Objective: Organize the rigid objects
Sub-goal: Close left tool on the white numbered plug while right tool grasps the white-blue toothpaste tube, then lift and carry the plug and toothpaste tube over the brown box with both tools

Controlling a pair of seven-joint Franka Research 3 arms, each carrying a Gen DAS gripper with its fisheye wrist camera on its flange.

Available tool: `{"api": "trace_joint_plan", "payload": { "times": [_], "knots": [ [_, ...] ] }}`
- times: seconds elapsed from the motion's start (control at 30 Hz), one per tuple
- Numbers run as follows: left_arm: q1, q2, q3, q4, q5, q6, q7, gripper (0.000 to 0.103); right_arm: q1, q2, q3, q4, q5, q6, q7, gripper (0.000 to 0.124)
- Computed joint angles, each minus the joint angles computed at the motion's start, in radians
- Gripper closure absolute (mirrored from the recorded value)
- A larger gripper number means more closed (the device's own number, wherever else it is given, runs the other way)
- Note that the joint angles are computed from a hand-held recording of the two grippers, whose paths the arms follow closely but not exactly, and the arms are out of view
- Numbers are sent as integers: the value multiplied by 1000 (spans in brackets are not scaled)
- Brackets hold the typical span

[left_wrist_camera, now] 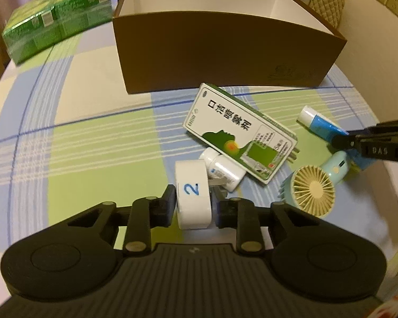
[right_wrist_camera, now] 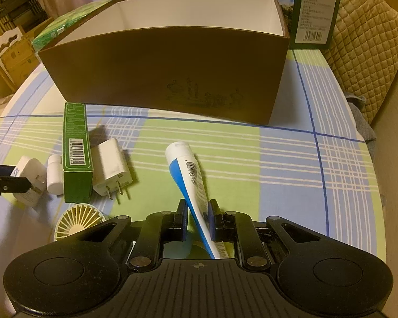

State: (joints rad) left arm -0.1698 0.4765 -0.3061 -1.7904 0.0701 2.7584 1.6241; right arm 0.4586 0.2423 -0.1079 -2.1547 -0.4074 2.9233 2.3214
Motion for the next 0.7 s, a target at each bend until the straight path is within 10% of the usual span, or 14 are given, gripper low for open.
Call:
{"api": "trace_joint_plan", "payload": {
  "times": [0.7],
  "knots": [
    [-3,61,18,89,30,-15,-43,80,2,64,2,61,100,-12,-157,118]
  ]
}}
